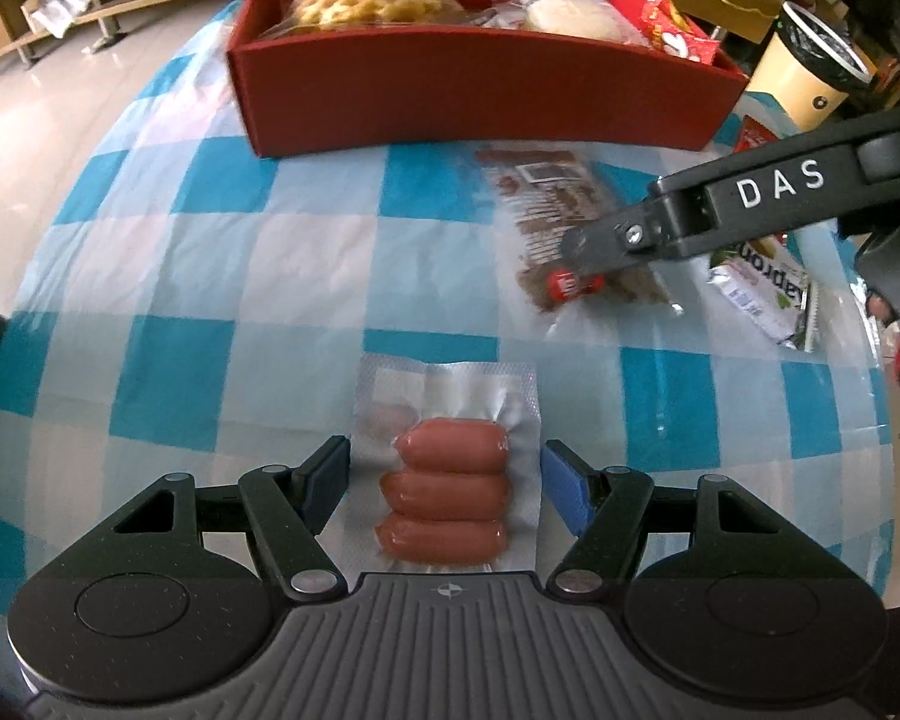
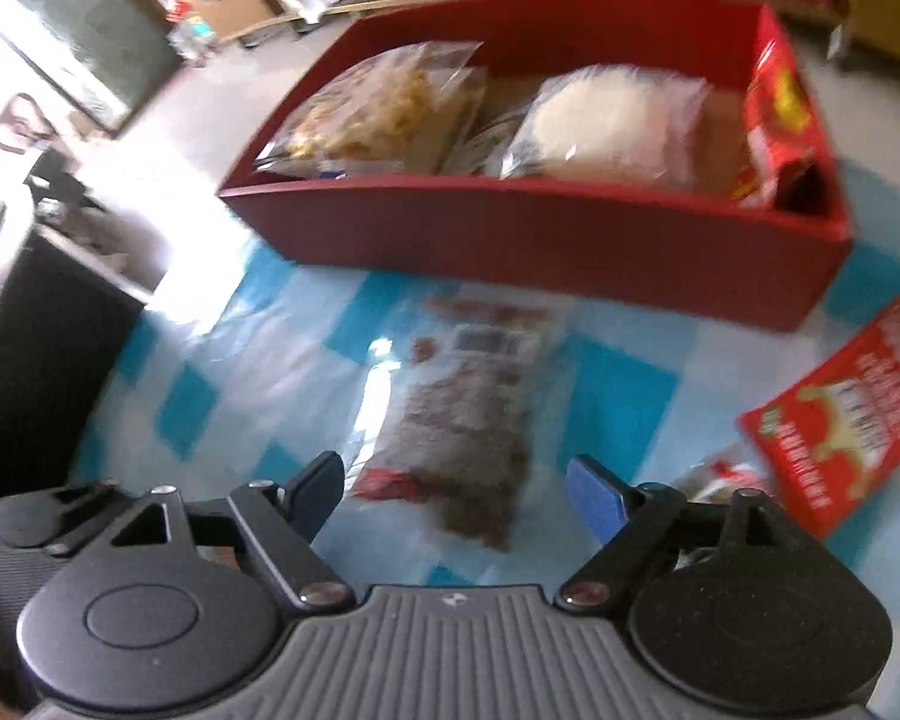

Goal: Organize snacks
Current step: 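Grasp the sausage pack with the left tool while the right tool grasps the brown barcoded pack, then lift the sausage pack and brown pack and carry both over the red box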

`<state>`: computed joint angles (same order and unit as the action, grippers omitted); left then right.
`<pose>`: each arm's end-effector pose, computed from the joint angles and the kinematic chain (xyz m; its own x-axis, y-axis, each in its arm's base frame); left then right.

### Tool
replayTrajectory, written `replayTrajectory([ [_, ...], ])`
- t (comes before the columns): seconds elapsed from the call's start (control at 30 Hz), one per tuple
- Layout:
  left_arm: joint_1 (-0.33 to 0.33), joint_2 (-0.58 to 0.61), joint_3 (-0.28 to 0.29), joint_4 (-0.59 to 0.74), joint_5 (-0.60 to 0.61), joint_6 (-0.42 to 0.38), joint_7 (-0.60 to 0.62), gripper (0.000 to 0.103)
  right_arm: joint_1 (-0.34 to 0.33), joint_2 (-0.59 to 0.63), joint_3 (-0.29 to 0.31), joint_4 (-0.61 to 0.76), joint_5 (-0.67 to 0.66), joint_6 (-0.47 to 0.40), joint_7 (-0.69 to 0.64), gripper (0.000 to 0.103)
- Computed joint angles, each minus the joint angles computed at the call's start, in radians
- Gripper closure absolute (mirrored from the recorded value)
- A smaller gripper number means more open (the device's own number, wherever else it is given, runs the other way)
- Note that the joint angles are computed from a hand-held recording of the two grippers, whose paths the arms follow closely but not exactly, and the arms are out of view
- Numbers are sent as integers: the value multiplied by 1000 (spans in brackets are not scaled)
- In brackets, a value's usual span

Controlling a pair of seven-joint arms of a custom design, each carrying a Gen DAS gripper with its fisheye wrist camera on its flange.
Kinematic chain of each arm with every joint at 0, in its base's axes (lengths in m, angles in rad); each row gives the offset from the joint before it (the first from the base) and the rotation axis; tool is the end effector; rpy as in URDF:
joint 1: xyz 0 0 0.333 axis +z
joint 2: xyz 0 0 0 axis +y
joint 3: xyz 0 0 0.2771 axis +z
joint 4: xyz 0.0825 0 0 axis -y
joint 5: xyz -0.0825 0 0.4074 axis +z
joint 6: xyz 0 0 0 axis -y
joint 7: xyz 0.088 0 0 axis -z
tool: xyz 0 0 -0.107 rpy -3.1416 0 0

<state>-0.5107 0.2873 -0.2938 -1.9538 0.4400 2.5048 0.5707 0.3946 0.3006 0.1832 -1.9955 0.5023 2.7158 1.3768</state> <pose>0.4463 -0.4599 0.3138 -0.1103 -0.9921 0.0597 -0.9335 0.0828 -0.3490 0.5487 0.3329 0.3017 0.3737 -0.8620 -0.3424 -0.8953 -0.2387 -0.3762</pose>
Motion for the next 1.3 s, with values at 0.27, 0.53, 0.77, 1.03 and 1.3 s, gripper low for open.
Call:
replayTrajectory([
  [0.27,-18,18,8,21,48,-27,-17,28,115,76,-85,87,-260,5,310,15],
  [0.53,-32,6,12,2,105,-33,-29,22,172,95,-114,89,-438,27,422,0],
  [0.77,-27,-8,1,-6,91,-62,-21,20,219,58,-144,14,-594,91,482,10],
  [1.03,-16,-28,-7,-30,54,-64,-19,17,184,-63,-112,-140,-586,123,496,17],
  [1.3,-24,-4,-1,-21,88,-56,6,0,88,-226,-22,-341,-330,204,353,17],
])
